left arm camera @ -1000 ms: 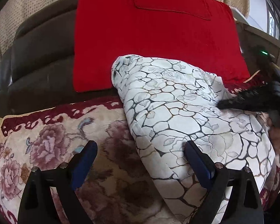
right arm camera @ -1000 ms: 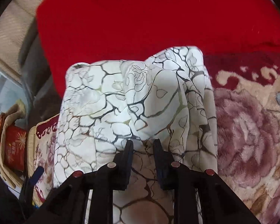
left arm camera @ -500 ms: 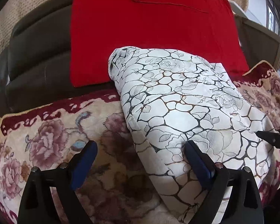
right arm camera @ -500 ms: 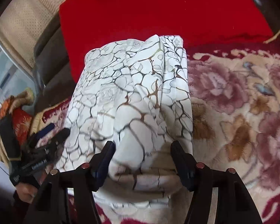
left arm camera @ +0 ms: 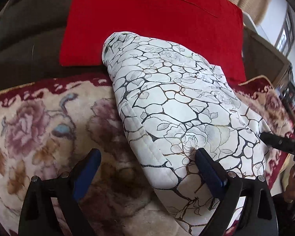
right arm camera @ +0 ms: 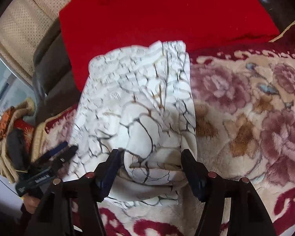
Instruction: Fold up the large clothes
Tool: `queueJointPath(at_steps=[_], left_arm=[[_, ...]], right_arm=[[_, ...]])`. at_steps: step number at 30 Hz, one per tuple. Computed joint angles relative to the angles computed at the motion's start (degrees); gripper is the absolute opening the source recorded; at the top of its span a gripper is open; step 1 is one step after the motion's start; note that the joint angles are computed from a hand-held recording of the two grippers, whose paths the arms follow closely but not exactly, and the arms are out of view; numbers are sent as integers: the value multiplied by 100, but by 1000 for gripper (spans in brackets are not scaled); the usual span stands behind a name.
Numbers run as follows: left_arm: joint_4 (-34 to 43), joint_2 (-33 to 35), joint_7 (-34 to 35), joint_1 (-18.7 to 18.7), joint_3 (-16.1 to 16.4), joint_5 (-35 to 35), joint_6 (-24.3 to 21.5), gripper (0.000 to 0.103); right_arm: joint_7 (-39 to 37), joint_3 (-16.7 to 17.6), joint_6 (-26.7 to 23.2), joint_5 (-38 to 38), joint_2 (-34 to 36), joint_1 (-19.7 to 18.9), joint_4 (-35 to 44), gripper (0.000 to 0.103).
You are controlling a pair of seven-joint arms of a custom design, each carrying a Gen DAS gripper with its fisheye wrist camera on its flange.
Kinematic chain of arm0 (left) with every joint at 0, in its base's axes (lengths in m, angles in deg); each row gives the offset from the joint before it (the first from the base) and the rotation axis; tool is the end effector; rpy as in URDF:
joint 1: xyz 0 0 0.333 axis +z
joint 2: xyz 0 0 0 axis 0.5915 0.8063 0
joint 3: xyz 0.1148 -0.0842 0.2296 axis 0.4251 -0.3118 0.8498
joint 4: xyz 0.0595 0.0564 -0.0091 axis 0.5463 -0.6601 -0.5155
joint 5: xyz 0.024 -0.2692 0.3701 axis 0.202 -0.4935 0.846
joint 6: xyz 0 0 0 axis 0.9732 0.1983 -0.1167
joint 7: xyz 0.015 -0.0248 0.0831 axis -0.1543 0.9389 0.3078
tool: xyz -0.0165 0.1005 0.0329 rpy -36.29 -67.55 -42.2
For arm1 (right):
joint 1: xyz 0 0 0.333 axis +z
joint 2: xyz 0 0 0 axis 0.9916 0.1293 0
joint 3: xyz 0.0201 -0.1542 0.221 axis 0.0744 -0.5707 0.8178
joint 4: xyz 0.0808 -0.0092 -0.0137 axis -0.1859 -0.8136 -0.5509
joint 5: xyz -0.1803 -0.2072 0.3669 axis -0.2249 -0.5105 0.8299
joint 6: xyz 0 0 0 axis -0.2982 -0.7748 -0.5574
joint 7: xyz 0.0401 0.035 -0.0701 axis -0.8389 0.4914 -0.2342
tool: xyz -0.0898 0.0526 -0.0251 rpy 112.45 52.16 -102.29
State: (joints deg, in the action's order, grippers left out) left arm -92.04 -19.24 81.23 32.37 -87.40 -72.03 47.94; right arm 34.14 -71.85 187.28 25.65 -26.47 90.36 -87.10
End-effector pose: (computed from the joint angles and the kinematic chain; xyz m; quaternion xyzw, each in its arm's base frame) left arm 0.7026 -0.1590 0.6449 -0.6226 0.7113 -0.3061 0.1127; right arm 0.6670 0.1269 0.7247 -0.6216 0.7096 -0.0192 0.3312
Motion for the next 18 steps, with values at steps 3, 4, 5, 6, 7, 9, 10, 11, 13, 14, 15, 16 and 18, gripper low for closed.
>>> queueJointPath(at_steps=[3, 4, 5, 6, 7, 9, 10, 11, 13, 14, 15, 16, 18], left_arm=[[-38, -7, -50, -33, 7, 103, 98, 96], [-47, -8, -70, -54, 11, 177, 144, 96], [-70, -25, -75, -65, 13, 224, 182, 96], [-82, -37, -74, -74, 16, 270, 219, 96], [-122, -76, -76, -85, 18, 321, 249, 96], [-132, -81, -76, -103, 22, 408, 262, 96], [-170, -101, -78, -111, 24, 446, 317, 96], [-185, -112, -70, -109, 25, 456, 337, 96], [-173, -104, -70, -112, 27, 483, 339, 96], [-157, -96, -78, -113, 27, 491, 333, 96], [-141, -85, -93, -114, 28, 496, 332, 96], [-114, -66, -117, -118, 29, 508, 321, 96], [-88, -42, -147, -126, 27, 527, 312, 96]], right_arm=[[11, -2, 506, -21, -101, 21, -121, 68], [36, -2, 587, -142, -103, 50, -132, 68], [68, 1, 555, -297, -50, 85, -78, 68], [57, 11, 437, -350, 9, 102, -38, 67], [44, 19, 294, -370, 64, 110, -22, 67], [34, 25, 172, -436, 75, 127, -139, 67], [29, 20, 300, -360, -32, 108, -317, 67], [65, 10, 287, -297, -38, 90, -296, 67], [92, -1, 193, -288, -1, 75, -153, 67], [101, -6, 220, -311, 4, 74, -124, 68], [105, -10, 299, -321, -25, 71, -139, 68], [100, -12, 371, -292, -25, 61, -122, 68], [108, -18, 529, -234, 39, 38, -37, 68]])
